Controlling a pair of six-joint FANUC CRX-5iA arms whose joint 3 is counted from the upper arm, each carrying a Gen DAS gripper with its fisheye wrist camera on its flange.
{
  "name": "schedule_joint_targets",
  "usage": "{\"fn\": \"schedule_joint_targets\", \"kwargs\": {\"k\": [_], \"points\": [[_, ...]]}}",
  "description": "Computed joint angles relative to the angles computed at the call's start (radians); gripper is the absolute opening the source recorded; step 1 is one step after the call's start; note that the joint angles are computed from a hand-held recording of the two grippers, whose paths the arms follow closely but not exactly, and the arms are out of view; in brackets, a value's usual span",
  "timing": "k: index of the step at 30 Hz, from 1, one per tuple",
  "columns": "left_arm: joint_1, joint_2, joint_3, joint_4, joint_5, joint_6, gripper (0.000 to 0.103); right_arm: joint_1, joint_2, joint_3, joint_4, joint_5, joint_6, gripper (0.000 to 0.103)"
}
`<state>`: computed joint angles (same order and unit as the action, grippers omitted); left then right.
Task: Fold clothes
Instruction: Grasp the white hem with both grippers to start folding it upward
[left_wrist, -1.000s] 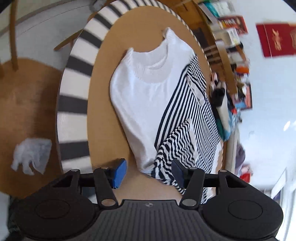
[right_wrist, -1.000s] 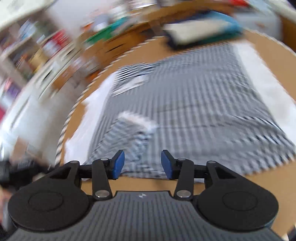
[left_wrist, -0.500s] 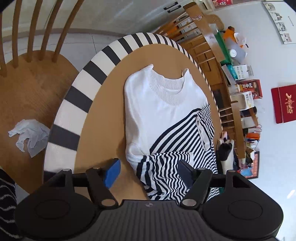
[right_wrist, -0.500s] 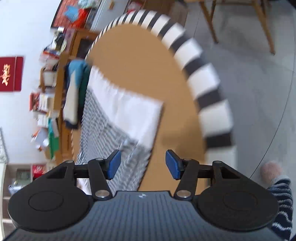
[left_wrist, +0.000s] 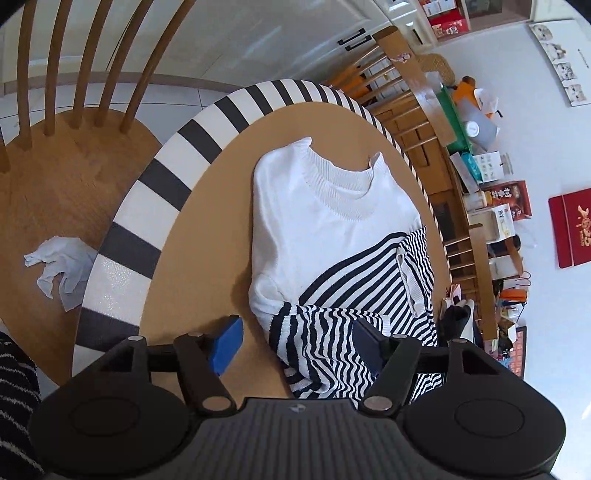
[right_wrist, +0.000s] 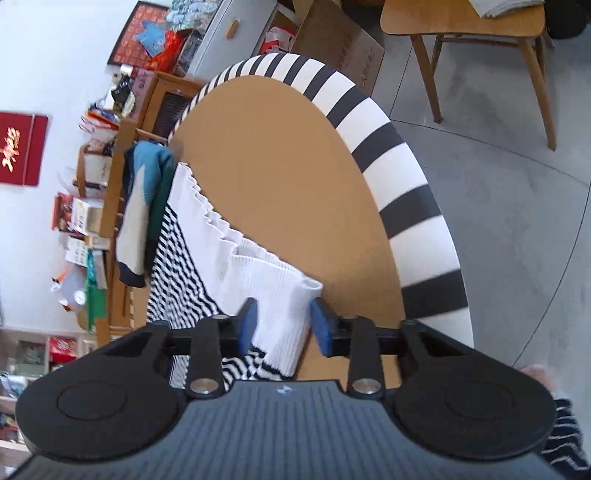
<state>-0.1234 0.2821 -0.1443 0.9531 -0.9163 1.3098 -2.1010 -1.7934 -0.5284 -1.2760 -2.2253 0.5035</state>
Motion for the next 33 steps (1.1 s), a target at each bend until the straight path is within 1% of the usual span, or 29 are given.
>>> {"fn": "schedule_joint_targets", "kwargs": {"k": [4, 7, 8, 9, 10, 13, 14, 15, 17, 20, 21, 22, 23, 24, 25, 26, 28, 30, 33], "points": [[-0.007, 0.008, 0.022, -0.03, -0.003, 0.009, 0.069, -0.1, 0.057, 0.046, -0.027, -0.093, 0.124, 0.026], [-0.007, 0.018, 0.055, -0.077, -0.025, 0.052, 0.069, -0.16, 0.085, 0.079, -0.042, -0.153, 0.185, 0.029], [-0.005, 0.021, 0.07, -0.097, -0.036, 0.074, 0.069, -0.182, 0.098, 0.093, -0.049, -0.178, 0.204, 0.031], [-0.005, 0.026, 0.086, -0.117, -0.047, 0.094, 0.069, -0.196, 0.107, 0.105, -0.055, -0.197, 0.208, 0.038], [-0.006, 0.033, 0.104, -0.137, -0.058, 0.111, 0.069, -0.206, 0.115, 0.115, -0.059, -0.211, 0.204, 0.04], [-0.013, 0.047, 0.157, -0.209, -0.085, 0.168, 0.069, -0.26, 0.129, 0.142, -0.073, -0.26, 0.235, 0.042], [-0.016, 0.05, 0.17, -0.229, -0.089, 0.185, 0.069, -0.284, 0.133, 0.152, -0.083, -0.278, 0.253, 0.045], [-0.019, 0.052, 0.18, -0.244, -0.092, 0.197, 0.069, -0.305, 0.135, 0.16, -0.096, -0.291, 0.269, 0.05], [-0.023, 0.056, 0.188, -0.251, -0.086, 0.209, 0.069, -0.331, 0.131, 0.169, -0.119, -0.3, 0.291, 0.054], [-0.027, 0.07, 0.189, -0.221, -0.077, 0.2, 0.067, -0.342, 0.129, 0.173, -0.123, -0.302, 0.298, 0.054], [-0.028, 0.075, 0.19, -0.209, -0.074, 0.196, 0.066, -0.334, 0.128, 0.169, -0.119, -0.295, 0.293, 0.054], [-0.03, 0.079, 0.192, -0.203, -0.073, 0.193, 0.062, -0.323, 0.126, 0.165, -0.113, -0.285, 0.286, 0.054], [-0.032, 0.085, 0.201, -0.211, -0.08, 0.195, 0.052, -0.318, 0.124, 0.161, -0.107, -0.281, 0.284, 0.05], [-0.033, 0.097, 0.219, -0.226, -0.101, 0.207, 0.044, -0.316, 0.122, 0.157, -0.101, -0.278, 0.284, 0.035], [-0.031, 0.109, 0.232, -0.235, -0.129, 0.229, 0.018, -0.318, 0.118, 0.147, -0.096, -0.283, 0.286, 0.022], [-0.027, 0.117, 0.234, -0.233, -0.149, 0.252, 0.009, -0.308, 0.109, 0.126, -0.085, -0.273, 0.26, 0.004], [-0.022, 0.119, 0.229, -0.229, -0.153, 0.248, 0.008, -0.235, 0.096, 0.089, -0.054, -0.212, 0.169, 0.004], [-0.019, 0.115, 0.225, -0.231, -0.145, 0.229, 0.006, -0.183, 0.092, 0.076, -0.032, -0.171, 0.133, 0.005], [-0.013, 0.113, 0.233, -0.246, -0.152, 0.24, 0.005, -0.104, 0.08, 0.076, -0.001, -0.113, 0.066, 0.005]]}}
